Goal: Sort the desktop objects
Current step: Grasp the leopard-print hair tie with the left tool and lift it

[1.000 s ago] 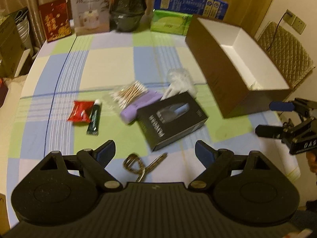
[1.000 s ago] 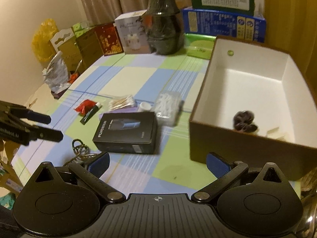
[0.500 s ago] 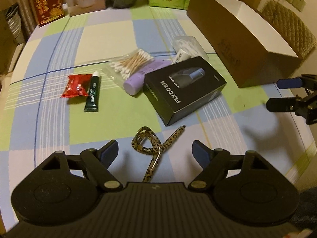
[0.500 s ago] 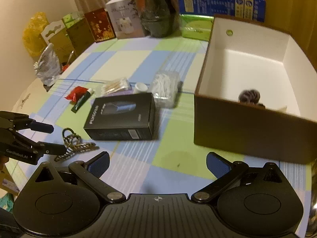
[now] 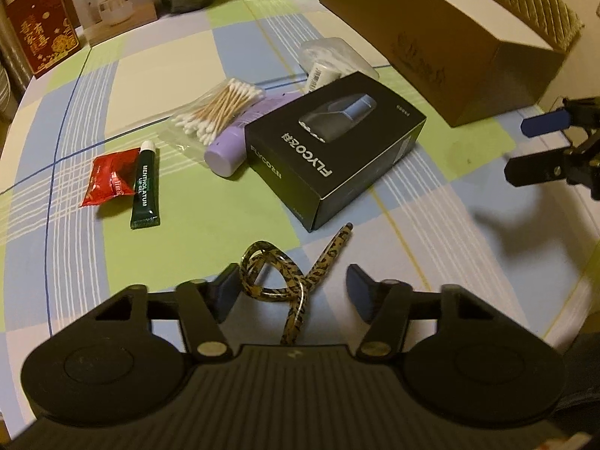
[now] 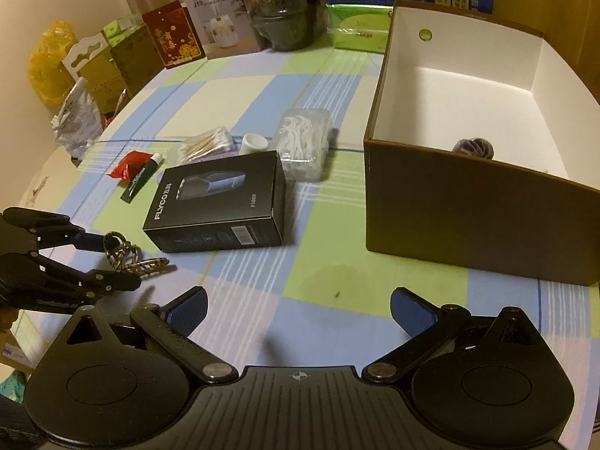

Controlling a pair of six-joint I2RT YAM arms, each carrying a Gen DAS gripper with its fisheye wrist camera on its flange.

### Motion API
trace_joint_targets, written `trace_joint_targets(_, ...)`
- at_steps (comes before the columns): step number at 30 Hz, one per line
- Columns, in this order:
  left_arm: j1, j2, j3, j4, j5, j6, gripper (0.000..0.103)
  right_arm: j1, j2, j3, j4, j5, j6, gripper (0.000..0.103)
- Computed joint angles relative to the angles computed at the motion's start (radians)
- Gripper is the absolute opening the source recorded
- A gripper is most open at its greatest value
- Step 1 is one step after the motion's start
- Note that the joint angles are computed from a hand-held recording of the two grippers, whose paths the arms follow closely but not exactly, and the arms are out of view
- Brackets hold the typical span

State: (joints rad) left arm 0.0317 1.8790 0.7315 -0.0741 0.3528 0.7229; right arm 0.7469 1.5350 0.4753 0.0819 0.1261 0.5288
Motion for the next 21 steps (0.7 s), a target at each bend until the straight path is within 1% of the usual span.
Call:
trace_joint_targets(3,-0.005,0.009,-0.022,0.058,-0.014,0.015,0.046,0.003,0.01,0.006,0.003,-0.002,0.001,0.101)
trace_joint_targets(5,0.004,0.009,-0.029,0.071,-0.002,0.031,0.045,0.006,0.018,0.012,0.007,-0.005,-0.002,0.101)
trace_joint_targets(13,0.098,-0.009,-0.037,0.04,0.029,0.056,0.045,0.035,0.125,0.072,0.075,-0.03,-0.041,0.101)
trace_joint_targets(17,0.178,-0.01,-0.025,0.03,0.011,0.036,0.045,0.051,0.214,0.126,0.13,-0.021,-0.089,0.101)
trace_joint_targets(21,0.253,0.002,0.01,0.027,-0.024,-0.014,0.045,0.04,0.301,0.178,0.19,-0.022,-0.15,0.101)
